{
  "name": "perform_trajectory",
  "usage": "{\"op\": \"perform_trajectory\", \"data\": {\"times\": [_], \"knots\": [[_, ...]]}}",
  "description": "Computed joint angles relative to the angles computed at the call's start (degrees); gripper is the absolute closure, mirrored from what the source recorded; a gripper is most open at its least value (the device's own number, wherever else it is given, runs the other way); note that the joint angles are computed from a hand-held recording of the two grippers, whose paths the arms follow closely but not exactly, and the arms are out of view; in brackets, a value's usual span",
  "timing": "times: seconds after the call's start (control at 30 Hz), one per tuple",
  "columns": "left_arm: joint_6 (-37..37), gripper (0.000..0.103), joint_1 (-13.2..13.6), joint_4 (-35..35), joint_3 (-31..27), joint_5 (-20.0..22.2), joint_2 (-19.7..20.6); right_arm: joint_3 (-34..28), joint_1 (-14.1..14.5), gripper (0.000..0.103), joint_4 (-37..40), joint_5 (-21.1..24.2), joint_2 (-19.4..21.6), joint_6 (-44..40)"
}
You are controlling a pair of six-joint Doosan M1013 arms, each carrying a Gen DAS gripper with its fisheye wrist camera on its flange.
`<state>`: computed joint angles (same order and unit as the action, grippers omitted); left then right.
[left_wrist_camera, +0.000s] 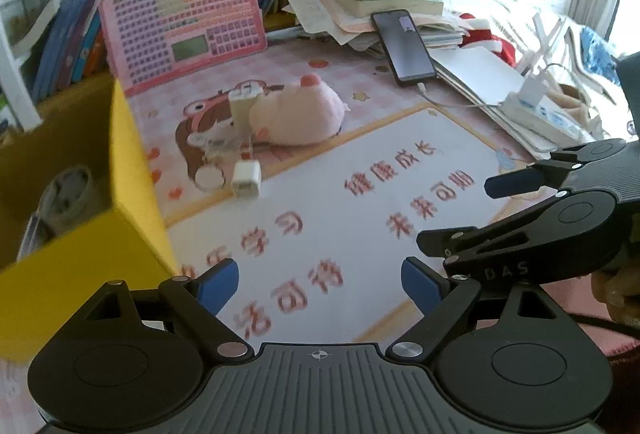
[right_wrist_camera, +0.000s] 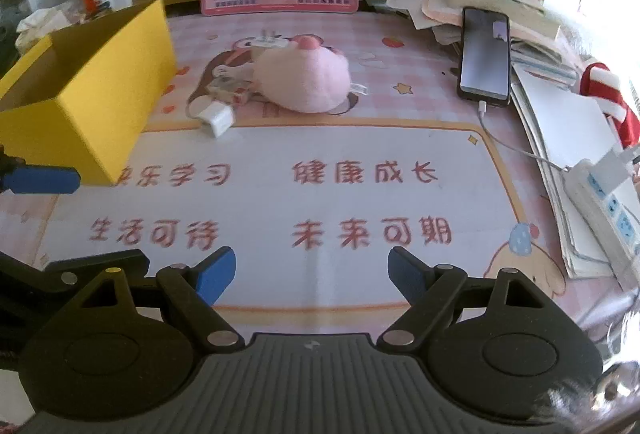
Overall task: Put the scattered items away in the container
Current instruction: 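Move both grippers toward the white charger cube and plush pig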
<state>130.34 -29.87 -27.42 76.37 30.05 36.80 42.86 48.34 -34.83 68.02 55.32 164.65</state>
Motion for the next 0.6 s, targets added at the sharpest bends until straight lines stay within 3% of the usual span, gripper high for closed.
{"op": "perform_trajectory", "data": {"times": [0.3, 0.6], "knots": [[-12.39, 0.014, -2.27, 11.29, -6.84, -0.71, 4.32, 5.55, -3.44, 0.020, -0.37, -6.96, -2.17, 0.20], [-28.59, 0.014, -3.23, 25.38, -14.74, 1.91, 9.33, 1.71, -7.00, 0.020, -0.09, -10.88, 0.12, -6.89]]}}
